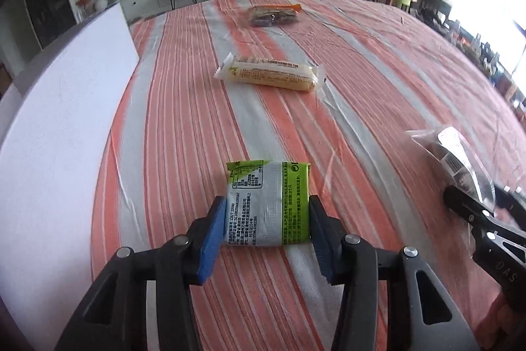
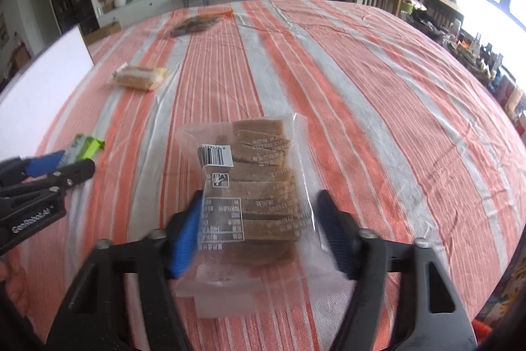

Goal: Organize snacks
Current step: 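Grasp the green packet with the left tool while the right tool carries the cake bag, drop both into box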

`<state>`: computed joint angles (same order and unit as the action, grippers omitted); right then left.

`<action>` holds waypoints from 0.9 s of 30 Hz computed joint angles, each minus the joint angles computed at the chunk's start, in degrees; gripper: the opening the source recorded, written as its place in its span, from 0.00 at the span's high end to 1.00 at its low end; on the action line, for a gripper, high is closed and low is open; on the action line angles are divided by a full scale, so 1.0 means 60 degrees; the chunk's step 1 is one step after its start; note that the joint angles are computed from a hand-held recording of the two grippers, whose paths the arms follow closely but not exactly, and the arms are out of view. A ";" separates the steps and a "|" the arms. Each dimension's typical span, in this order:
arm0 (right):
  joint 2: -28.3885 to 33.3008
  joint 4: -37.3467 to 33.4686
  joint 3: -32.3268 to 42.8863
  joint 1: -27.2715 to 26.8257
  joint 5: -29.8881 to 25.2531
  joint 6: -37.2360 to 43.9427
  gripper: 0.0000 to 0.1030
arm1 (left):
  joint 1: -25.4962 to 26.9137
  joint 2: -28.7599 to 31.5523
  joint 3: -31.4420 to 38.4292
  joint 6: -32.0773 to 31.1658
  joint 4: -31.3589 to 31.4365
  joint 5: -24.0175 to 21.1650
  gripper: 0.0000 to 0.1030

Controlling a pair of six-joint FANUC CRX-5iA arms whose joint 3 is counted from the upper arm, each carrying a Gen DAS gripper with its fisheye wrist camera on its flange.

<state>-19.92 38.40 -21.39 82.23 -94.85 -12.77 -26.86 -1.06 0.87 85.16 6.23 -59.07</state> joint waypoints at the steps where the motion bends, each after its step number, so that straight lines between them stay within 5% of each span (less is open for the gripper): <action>1: -0.0291 0.0107 -0.0202 0.0133 0.0202 -0.0379 0.40 | 0.0208 -0.0106 -0.0226 -0.0180 0.0608 0.0028 0.53; 7: -0.3085 0.2056 -0.2428 0.1693 0.1685 -0.4850 0.40 | 0.0611 -0.0901 -0.0835 -0.1270 0.2723 0.0222 0.53; 11: -0.3434 0.2736 -0.2326 0.2089 0.1798 -0.5383 0.40 | 0.1299 -0.1459 -0.0963 -0.1886 0.4243 -0.0154 0.53; 16: -0.2222 0.2444 -0.0639 0.1104 0.3225 -0.3399 0.40 | 0.2951 -0.2426 -0.0669 -0.2643 0.4495 -0.0557 0.53; 23: 0.0834 -0.0004 0.2840 -0.0779 0.7509 0.0844 0.40 | 0.6287 -0.3438 -0.0193 -0.2437 0.2686 -0.1251 0.51; 24: 0.1449 -0.0782 0.3613 -0.0935 0.7905 0.1796 0.37 | 0.6590 -0.3488 -0.0103 -0.2153 0.2213 -0.1374 0.47; 26: 0.2458 -0.1950 0.4832 -0.1122 0.8322 0.3063 0.28 | 0.7059 -0.3344 0.0182 -0.1432 0.1331 -0.1820 0.08; 27: 0.2995 -0.3005 0.5607 -0.1296 0.8365 0.4190 0.26 | 0.7363 -0.3278 0.0183 -0.1199 0.1230 -0.1992 0.05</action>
